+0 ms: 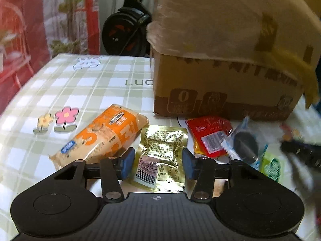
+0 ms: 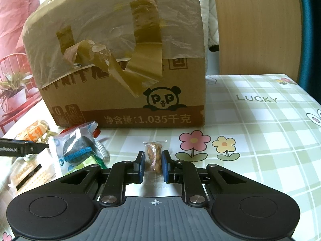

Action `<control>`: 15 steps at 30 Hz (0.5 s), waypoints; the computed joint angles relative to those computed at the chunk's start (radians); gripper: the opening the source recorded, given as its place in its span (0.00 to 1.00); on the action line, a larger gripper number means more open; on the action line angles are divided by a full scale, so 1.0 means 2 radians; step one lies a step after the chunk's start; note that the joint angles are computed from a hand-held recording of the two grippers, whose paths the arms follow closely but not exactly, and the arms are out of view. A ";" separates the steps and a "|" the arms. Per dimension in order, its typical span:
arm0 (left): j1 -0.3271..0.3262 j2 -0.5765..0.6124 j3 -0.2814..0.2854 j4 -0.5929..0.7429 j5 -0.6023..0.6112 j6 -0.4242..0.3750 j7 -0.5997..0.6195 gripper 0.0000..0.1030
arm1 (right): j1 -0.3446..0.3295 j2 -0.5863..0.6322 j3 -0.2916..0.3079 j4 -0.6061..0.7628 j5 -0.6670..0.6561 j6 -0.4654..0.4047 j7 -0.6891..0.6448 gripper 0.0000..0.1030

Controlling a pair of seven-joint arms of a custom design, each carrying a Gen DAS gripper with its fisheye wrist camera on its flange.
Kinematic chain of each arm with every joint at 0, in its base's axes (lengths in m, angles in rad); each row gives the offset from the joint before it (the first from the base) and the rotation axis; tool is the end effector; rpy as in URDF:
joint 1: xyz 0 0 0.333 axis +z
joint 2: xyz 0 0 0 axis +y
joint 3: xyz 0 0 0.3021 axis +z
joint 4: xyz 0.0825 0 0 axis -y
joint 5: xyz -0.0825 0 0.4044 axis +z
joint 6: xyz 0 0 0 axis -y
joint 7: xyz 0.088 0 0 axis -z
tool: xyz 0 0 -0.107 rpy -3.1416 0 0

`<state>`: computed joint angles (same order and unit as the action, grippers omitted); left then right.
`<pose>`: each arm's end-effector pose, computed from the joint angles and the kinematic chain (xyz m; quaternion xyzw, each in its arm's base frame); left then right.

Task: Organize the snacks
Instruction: 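Carry the candy and gold packet over the box and release both inside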

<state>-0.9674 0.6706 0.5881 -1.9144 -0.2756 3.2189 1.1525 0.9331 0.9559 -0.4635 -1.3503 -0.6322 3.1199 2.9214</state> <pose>0.6256 -0.2670 0.2560 -0.6778 0.6247 -0.3062 0.2377 0.6115 0.4881 0.2369 -0.6633 0.5978 -0.2147 0.3957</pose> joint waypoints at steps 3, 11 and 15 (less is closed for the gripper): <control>-0.024 -0.005 0.018 -0.018 -0.009 0.007 -0.010 0.49 | 0.003 0.000 -0.002 -0.001 0.001 -0.001 0.002 0.16; -0.096 -0.034 0.068 -0.071 -0.062 0.053 0.017 0.49 | 0.060 -0.008 -0.075 -0.035 -0.004 0.022 0.068 0.15; -0.129 -0.042 0.095 -0.082 -0.088 0.086 0.051 0.50 | 0.128 -0.007 -0.163 -0.075 0.007 0.066 0.085 0.15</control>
